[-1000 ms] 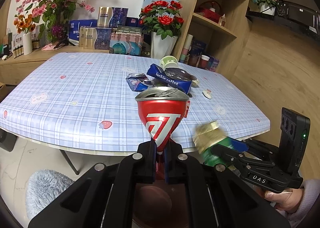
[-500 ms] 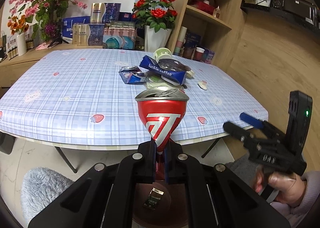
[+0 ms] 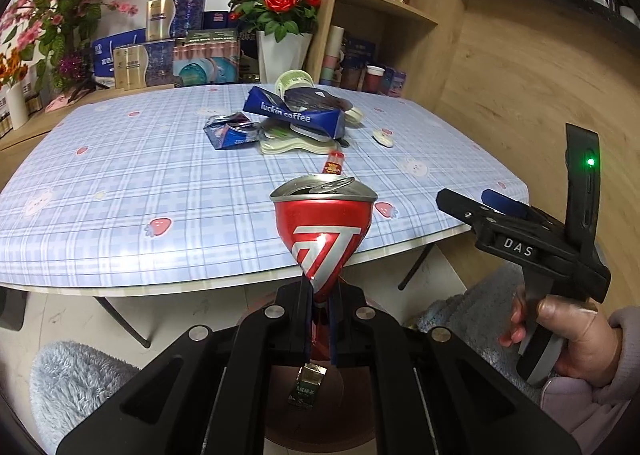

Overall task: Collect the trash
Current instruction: 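Lower the red can over the bin and open the left tool, then reach the right tool to the white flower-printed plastic tray and grasp it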

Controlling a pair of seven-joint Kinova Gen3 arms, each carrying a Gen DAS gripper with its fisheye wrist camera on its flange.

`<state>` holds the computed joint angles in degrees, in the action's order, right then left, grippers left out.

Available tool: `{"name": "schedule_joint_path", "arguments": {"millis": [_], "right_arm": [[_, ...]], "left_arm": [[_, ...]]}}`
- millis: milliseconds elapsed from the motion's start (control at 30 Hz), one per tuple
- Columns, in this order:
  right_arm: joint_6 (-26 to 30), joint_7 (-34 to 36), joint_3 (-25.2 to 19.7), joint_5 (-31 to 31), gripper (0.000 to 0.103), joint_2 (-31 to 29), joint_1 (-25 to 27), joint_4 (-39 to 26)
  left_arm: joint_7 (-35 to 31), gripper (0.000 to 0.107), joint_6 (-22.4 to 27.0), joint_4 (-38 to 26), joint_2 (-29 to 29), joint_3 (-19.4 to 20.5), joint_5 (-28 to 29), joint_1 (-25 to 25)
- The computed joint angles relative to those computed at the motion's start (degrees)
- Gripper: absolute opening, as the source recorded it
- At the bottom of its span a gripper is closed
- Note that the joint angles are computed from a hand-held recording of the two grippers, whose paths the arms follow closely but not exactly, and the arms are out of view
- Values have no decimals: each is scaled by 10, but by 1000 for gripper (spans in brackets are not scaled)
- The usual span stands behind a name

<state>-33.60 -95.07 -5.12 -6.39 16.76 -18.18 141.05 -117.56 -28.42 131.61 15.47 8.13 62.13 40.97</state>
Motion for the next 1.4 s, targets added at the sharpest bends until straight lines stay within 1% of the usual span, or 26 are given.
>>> {"name": "schedule_joint_path", "arguments": {"millis": [267, 333, 400, 433, 500, 600, 700, 833, 900, 1000, 1100, 1233, 1333, 1400], "right_arm": [[11, 5, 2, -4, 97, 2, -5, -5], [13, 6, 2, -6, 97, 1, -6, -5], [16, 9, 3, -10, 97, 1, -9, -6], [17, 10, 3, -11, 97, 1, -9, -7], [18, 12, 4, -14, 97, 1, -11, -7], [19, 13, 3, -14, 97, 0, -11, -7], [18, 13, 3, -14, 97, 1, -11, -7], [13, 4, -1, -2, 97, 5, -4, -6], [-2, 3, -1, -2, 97, 8, -5, -2], [-13, -13, -8, 20, 97, 13, 9, 1], [-4, -19, -7, 24, 98, 14, 12, -3], [-6, -41, -11, 44, 98, 18, 29, -6], [-14, -55, -10, 54, 98, 22, 39, -7], [-10, -65, -9, 59, 98, 25, 46, -12]], "left_arm": [[-9, 7, 13, -6, 5, -3, -7, 2], [-5, 10, 13, -5, 5, -3, -15, 1], [-1, 27, 11, -4, 6, -3, -22, 2], [2, 30, 7, -3, 6, -3, -24, 4], [8, 43, -1, -1, 7, -3, -27, 8], [17, 55, -18, 3, 7, -2, -16, 13], [22, 63, -28, 5, 7, -1, -1, 13], [28, 68, -40, 9, 5, 2, 17, 8], [37, 70, -45, 12, 4, 4, 22, 3], [50, 76, -55, 16, 3, 7, 26, -1], [63, 80, -67, 21, 2, 9, 30, -3], [72, 81, -75, 25, -1, 11, 38, -9], [74, 81, -65, 24, -4, 10, 41, -20], [67, 81, -60, 23, -6, 7, 44, -25]]}}
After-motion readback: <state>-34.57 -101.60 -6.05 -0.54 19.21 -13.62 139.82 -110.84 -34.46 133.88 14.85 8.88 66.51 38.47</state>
